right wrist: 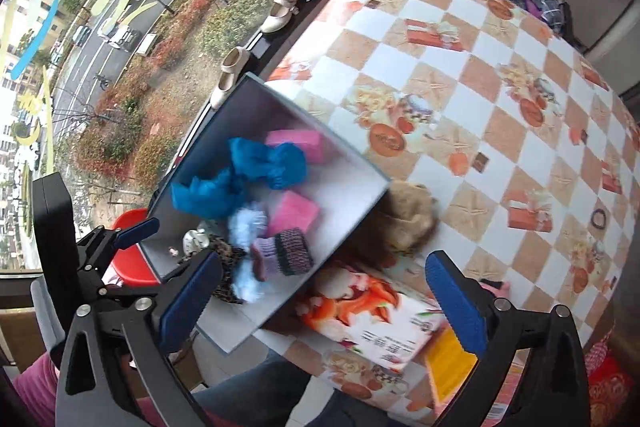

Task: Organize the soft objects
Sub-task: 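Grasp the pink-and-navy striped sock with the right tool while the left tool grasps the beige knit hat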

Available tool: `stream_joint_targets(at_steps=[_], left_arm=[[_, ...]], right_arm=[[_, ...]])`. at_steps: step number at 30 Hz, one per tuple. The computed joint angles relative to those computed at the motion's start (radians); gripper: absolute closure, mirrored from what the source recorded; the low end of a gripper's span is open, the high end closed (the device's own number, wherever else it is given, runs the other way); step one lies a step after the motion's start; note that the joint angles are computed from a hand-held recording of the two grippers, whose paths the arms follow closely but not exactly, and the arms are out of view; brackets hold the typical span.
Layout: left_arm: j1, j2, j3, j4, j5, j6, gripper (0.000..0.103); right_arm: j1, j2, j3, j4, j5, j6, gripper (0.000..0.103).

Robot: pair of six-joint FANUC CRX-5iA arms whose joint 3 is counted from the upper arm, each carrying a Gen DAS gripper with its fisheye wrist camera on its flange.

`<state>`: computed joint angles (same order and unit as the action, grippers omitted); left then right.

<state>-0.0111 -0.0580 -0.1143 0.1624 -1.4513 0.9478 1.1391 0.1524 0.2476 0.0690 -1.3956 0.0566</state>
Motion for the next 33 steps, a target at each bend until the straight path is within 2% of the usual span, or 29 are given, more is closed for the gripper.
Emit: stream_joint_targets(at_steps=[5,7,10,13,15,18,22,24,26,28,33], left_arm=[[-0.094,-0.007,-0.024,0.036,0.021,-0.026,0.017],[-0.148,-0.007,-0.027,0.044,0.027,-0.033,0.017],[-0.243,0.015,-0.01,0.037,0.033,-0.019,0.017],[-0.327,0.057,0.01,0.007,0.037,0.016,0.017],[-0.397,0.084,0.043,-0.03,0.021,0.07,0.017],[-0.465,0.123,0.09,-0.093,-0.01,0.139,0.017],[-0.525,0.168,0.118,-0.167,-0.026,0.213,0.017],[-0.554,0.194,0.133,-0.204,-0.028,0.244,0.017],[-0.581,0.227,0.154,-0.239,-0.037,0.28,0.017],[-0.607,0.265,0.178,-0.268,-0.051,0.324,0.017],[-0.658,0.355,0.23,-0.318,-0.092,0.402,0.017]], right_arm=[[0.025,-0.205,-0.194,-0.016,-0.096,-0.16,0.001],[0.02,-0.288,-0.282,-0.072,-0.102,-0.222,0.001],[0.008,-0.403,-0.427,-0.164,-0.042,-0.29,0.001],[-0.02,-0.456,-0.528,-0.257,0.036,-0.268,0.001],[-0.057,-0.463,-0.578,-0.322,0.102,-0.201,0.001],[-0.141,-0.423,-0.619,-0.445,0.184,-0.013,0.001],[-0.255,-0.296,-0.602,-0.625,0.176,0.289,0.001],[-0.274,-0.238,-0.585,-0.663,0.144,0.385,0.001],[-0.252,-0.198,-0.57,-0.624,0.085,0.384,0.001],[-0.211,-0.198,-0.581,-0.556,0.043,0.321,0.001],[-0.147,-0.352,-0.707,-0.518,0.111,0.124,0.001]])
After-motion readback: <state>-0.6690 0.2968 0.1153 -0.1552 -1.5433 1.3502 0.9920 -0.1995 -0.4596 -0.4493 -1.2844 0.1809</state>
